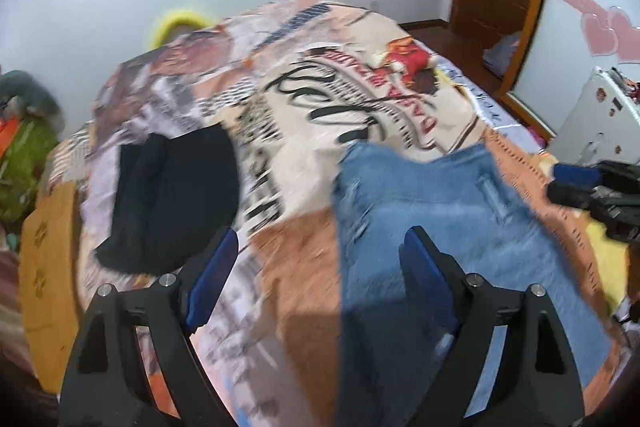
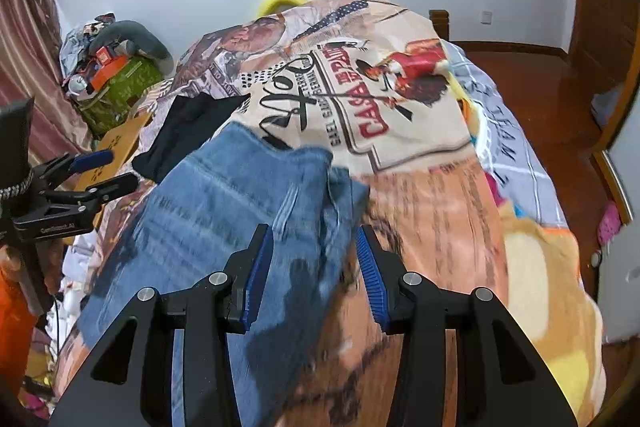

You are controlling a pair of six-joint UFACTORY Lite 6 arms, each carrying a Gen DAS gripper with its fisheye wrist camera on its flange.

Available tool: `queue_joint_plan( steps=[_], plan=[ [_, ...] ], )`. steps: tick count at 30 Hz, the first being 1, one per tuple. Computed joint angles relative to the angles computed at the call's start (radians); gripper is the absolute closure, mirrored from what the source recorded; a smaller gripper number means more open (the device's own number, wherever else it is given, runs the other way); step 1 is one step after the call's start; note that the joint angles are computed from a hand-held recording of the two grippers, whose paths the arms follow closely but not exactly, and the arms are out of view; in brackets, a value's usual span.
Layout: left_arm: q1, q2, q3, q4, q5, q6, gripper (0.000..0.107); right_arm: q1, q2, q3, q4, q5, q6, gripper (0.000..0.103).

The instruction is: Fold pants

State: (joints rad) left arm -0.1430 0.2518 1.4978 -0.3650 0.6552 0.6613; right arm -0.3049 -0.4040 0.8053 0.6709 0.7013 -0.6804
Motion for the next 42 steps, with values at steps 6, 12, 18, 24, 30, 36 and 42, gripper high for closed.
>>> queue_joint_plan(
  steps=[6,12,18,24,30,36,42],
  plan=[
    [-0.089,0.214,0.212,0.097,0.029,-0.136,0.021,0.058,0.250,0.117,0.055,-0.086,-0.059,0.070],
    [-0.125,0.305,0.259,0.223,-0.011,-0.227,0.019,0.073,0.358,0.161,0.130,-0.130,-0.184,0.094],
    [-0.110,0.326,0.231,0.206,-0.060,-0.229,0.010,0.093,0.409,0.168,0.067,-0.232,-0.161,0.098],
    [-0.088,0.328,0.229,0.141,-0.054,-0.199,0.007,-0.028,0.493,0.208,0.101,-0.115,-0.158,0.098],
    [-0.104,0.196,0.116,0.216,-0.119,-0.235,0.008,-0.115,0.315,0.173,0.066,-0.025,-0.146,0.097],
    [-0.068,0.013,-0.007,0.155,-0.114,-0.161,0.008,-0.137,0.128,0.129,0.089,0.048,-0.170,0.051],
    [0.021,-0.099,-0.063,-0.005,0.031,-0.050,0.005,-0.127,-0.079,0.018,0.068,0.090,-0.135,0.020]
  ],
)
